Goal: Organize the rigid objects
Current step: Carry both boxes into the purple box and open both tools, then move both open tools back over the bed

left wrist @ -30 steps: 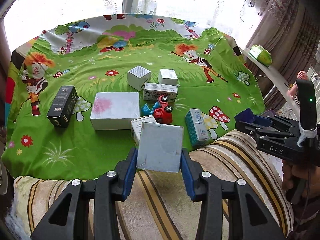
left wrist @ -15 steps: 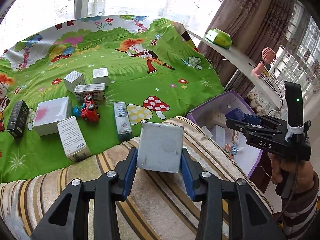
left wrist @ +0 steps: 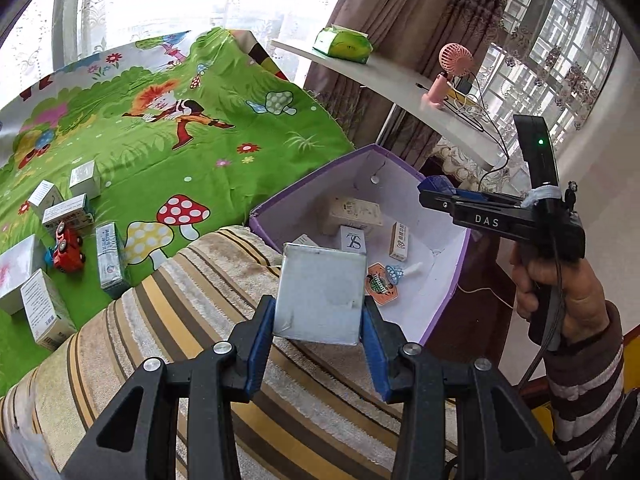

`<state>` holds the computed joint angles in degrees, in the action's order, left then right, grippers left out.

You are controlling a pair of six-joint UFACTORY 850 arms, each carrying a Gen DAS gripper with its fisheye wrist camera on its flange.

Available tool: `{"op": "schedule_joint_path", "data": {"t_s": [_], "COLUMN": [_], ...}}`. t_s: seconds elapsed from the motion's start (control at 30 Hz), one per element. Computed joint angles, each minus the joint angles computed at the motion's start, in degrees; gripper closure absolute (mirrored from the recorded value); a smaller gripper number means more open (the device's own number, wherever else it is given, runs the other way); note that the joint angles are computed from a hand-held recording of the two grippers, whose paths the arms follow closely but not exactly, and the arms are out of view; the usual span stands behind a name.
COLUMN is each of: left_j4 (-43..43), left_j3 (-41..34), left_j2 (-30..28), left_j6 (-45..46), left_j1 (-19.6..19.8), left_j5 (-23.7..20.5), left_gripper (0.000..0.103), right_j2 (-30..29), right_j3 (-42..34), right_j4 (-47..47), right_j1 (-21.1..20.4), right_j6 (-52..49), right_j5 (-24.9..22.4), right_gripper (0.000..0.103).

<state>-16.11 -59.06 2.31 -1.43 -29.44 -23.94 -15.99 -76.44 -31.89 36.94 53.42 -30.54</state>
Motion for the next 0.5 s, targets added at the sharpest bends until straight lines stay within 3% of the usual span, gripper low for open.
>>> {"op": "schedule_joint_path", "data": {"t_s": [0.2, 0.3, 0.5], "left_j4": [-9.7, -7.9, -9.2], "left_j3": [-1.8, -2.1, -1.3], "left_j2": [-2.1, -2.4, -1.6], "left_j6": [10.3, 9.1, 9.2], "left_j1": [-1.2, -1.9, -1.1], "left_j5": [-1.0, -1.0, -0.7], "left_gripper": [0.058, 0.048, 0.046], "right_j2": [1.9, 2.5, 3.1], "right_j3": [1.8, 2.4, 2.8], "right_j4": [-3.1, -2.9, -3.5], "right_j1": [-1.0, -1.4, -1.7], "right_j6": [4.1, 4.3, 5.2], "right_j5": [-0.5, 0.1, 0.8], "right_gripper": [0.049, 0.047, 0.039]}}
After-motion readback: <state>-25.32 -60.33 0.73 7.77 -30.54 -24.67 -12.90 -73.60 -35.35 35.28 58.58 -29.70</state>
